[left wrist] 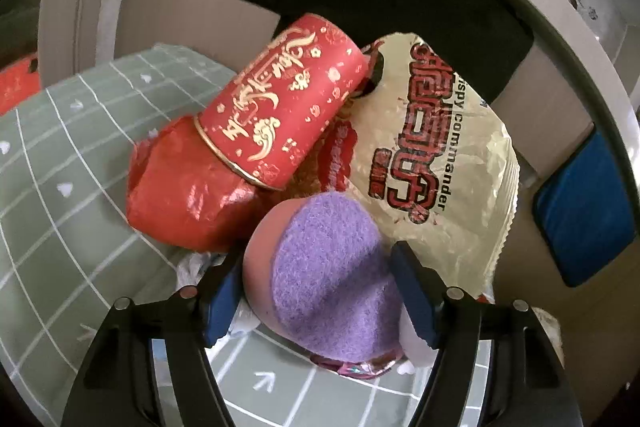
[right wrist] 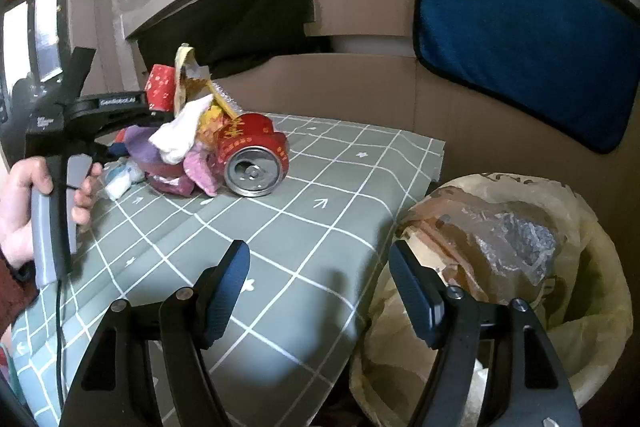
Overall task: Collect trash
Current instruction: 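Move both tools to the trash pile and close the left gripper on the purple sponge, then lift the sponge with the left gripper while the right gripper grasps the crumpled red can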
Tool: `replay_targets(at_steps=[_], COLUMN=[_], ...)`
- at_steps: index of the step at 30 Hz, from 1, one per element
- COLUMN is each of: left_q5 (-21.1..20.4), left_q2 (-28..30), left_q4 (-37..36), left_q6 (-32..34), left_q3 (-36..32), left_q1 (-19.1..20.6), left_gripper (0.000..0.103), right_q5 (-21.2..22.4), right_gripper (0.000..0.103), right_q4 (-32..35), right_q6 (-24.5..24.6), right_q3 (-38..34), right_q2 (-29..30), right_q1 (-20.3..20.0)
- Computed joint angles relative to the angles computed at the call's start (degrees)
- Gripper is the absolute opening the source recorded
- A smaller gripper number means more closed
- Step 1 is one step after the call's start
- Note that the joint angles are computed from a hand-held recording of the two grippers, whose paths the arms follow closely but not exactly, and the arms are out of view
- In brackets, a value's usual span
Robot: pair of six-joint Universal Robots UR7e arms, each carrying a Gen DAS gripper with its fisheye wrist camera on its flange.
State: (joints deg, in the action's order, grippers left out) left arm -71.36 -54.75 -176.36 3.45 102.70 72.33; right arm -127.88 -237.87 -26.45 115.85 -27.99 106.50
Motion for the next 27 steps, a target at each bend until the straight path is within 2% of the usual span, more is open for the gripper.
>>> replay_targets(at_steps=[2, 6, 13, 18, 23, 27], left_q5=[-3.1, -5.1, -1.8, 1.3, 2.3, 0.8], left_q2=[-0.5, -1.9, -8.1, -15.5, -19.3, -20.3], left_q4=[2.8, 4.1, -0.3, 1.5, 1.1, 1.9], left_q6=[-1.5, -0.7, 3.8, 5.8, 5.9, 5.8], left_q3=[-0.4, 1.0, 10.4, 17.9, 21.6, 22.0], left_q1=[0.8, 1.4, -0.9, -2.8, -3.2, -2.3], left_gripper=[0.07, 0.053, 0.042, 0.037, 0.036, 0.035], right_q5=[0.4, 3.1, 1.7, 2.3, 4.6, 5.4], right_gripper=[0.07, 0.07, 0.07, 0.07, 0.07, 0.07], right_q4=[0.9, 4.7, 5.5, 7.2, 12.0, 18.3], right_q6=[0.6, 4.0, 0.6, -2.0, -3.7, -4.4], right_q3=[0.0, 0.5, -1.5, -2.8, -7.4, -14.0], right_q2=[-0.5, -2.2, -1.5, -1.9, -2.1, -0.8], right_q1=[-0.2, -0.8, 0.5, 1.3, 1.4, 0.6])
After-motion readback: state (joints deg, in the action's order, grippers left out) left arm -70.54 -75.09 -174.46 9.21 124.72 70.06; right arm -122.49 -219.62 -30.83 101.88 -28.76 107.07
